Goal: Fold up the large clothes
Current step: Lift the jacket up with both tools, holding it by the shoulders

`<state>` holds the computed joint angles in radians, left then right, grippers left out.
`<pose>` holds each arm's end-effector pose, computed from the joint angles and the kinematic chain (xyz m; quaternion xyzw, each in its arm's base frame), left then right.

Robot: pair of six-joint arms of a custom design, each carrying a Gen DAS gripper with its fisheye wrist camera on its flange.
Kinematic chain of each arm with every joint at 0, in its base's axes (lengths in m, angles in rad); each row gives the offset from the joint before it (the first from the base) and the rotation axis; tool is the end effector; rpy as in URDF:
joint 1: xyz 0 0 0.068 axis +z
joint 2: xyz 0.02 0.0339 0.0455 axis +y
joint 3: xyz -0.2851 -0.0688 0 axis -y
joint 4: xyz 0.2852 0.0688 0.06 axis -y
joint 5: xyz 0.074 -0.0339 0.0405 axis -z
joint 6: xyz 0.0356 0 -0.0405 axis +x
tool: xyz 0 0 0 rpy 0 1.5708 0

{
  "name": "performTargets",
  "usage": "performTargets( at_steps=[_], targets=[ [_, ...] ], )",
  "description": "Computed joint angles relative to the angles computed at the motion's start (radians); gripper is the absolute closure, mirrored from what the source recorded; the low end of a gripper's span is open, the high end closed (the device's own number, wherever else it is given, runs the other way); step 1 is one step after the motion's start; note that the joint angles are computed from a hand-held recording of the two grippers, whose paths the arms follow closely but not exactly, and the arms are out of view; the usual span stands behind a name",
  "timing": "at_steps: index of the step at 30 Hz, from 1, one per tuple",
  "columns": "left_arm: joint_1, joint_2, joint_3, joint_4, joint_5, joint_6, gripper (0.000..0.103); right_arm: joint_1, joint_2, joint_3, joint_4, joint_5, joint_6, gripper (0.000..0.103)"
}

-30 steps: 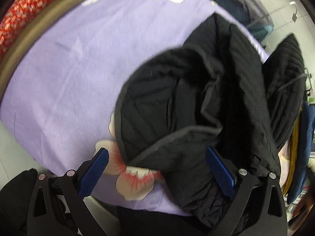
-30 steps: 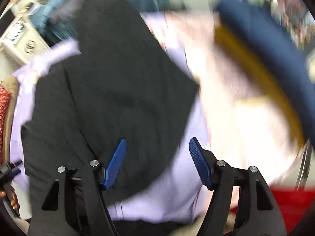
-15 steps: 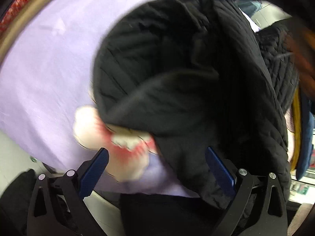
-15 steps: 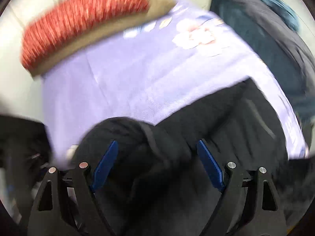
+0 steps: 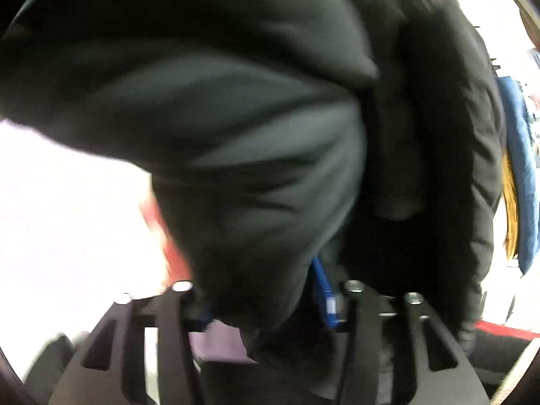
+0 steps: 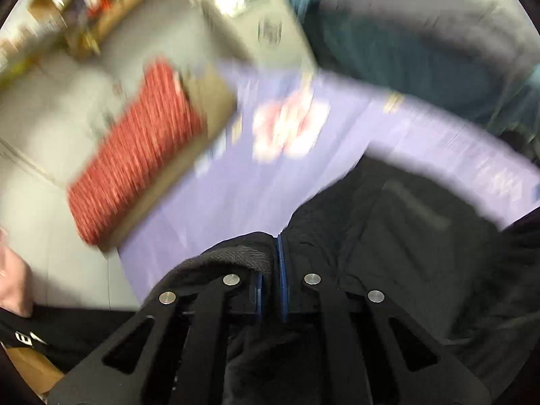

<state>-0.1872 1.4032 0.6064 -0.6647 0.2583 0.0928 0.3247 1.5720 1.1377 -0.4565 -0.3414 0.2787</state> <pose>0.2209 -0.0511 0.1248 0.1451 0.9795 -0.1310 0.0480 0.3487 0.1300 0.2494 -0.0780 0.9275 0.2506 0.2662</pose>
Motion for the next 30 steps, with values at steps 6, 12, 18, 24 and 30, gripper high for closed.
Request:
performTargets(
  at_steps=[6, 12, 18, 24, 30],
  targets=[
    [0.024, -0.135, 0.354, -0.118, 0.052, 0.048, 0.093, -0.302, -0.415, -0.027, -0.054, -0.104, 0.006, 0.096],
    [0.048, -0.236, 0.692, -0.272, 0.194, 0.168, 0.094, -0.677, -0.712, 0.049, -0.164, -0.480, 0.057, 0.097],
    [0.170, -0.260, 1.105, -0.510, 0.466, 0.339, 0.094, -1.121, -0.795, 0.200, 0.264, -0.901, 0.521, 0.098],
    [0.127, -0.102, 1.522, -0.454, 0.505, 0.261, 0.094, -1.081, -0.522, 0.464, 0.799, -0.861, 0.998, 0.098],
    [-0.055, 0.075, 1.564, -0.456, 0.151, 0.216, 0.091, -0.669, -0.316, 0.669, -0.170, -0.416, 0.164, 0.095]
  ],
)
